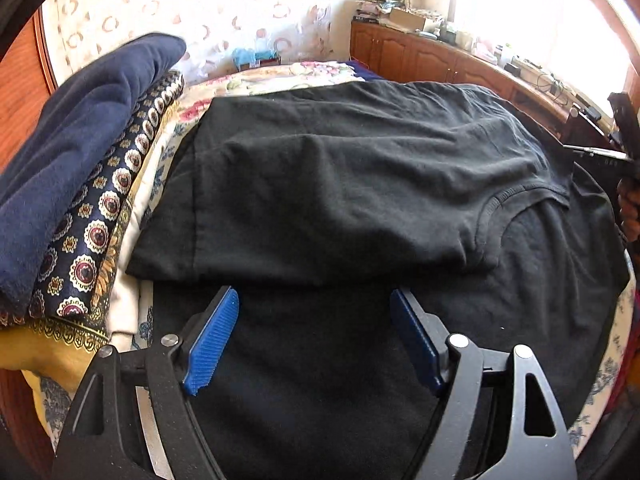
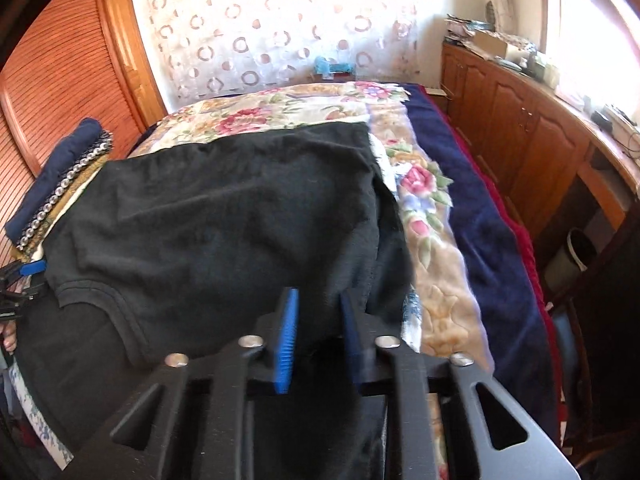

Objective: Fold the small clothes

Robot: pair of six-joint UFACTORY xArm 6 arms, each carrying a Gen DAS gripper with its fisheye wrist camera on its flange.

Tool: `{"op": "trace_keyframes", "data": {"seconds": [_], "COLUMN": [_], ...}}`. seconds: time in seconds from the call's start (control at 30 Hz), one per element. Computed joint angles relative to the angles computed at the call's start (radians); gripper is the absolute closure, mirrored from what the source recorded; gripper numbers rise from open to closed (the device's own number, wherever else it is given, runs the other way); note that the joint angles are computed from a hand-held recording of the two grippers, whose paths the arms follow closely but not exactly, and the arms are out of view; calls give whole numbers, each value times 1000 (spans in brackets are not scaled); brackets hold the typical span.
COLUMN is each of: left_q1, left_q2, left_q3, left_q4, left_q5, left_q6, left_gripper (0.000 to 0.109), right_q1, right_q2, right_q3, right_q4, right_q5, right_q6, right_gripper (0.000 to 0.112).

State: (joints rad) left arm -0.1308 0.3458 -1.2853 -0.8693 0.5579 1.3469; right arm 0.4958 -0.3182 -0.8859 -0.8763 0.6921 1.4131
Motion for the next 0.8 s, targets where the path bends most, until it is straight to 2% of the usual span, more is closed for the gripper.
{"op": "trace_keyframes", "data": {"seconds": [0.1, 0.17, 0.23, 0.27, 0.33, 0.47, 0.6, 0.8], "left_q1": [3, 2, 4, 3, 2, 2, -2, 3], "left_q2": [4, 8, 9, 9, 10, 11, 10, 1], "left_q3": [-8, -13, -14, -14, -14, -15, -11, 0], "left_q4": [15, 22, 26, 26, 28, 32, 34, 31], "left_q5": [10, 8, 8, 6, 6, 6, -3, -7], "left_q6": [-6, -15, -21, -22, -24, -28, -32, -28], "left_gripper": [23, 21, 20, 20, 19, 18, 17, 20], "right_q1": [15, 51, 73, 56, 71, 87, 109, 103], "right_q2": [10, 25, 28, 71, 114, 198, 223, 219], "right_q3": [11, 1, 3, -22, -57, -125, -147, -133], "right_q4": [-17, -30, -40, -60, -73, -104, -126, -135], "right_q5": [18, 63, 87, 65, 109, 131, 171, 149], "right_q6": [17, 58, 116, 123, 154, 191, 201, 213], "right_gripper": [99, 99, 99, 99, 99, 99, 99, 98]}}
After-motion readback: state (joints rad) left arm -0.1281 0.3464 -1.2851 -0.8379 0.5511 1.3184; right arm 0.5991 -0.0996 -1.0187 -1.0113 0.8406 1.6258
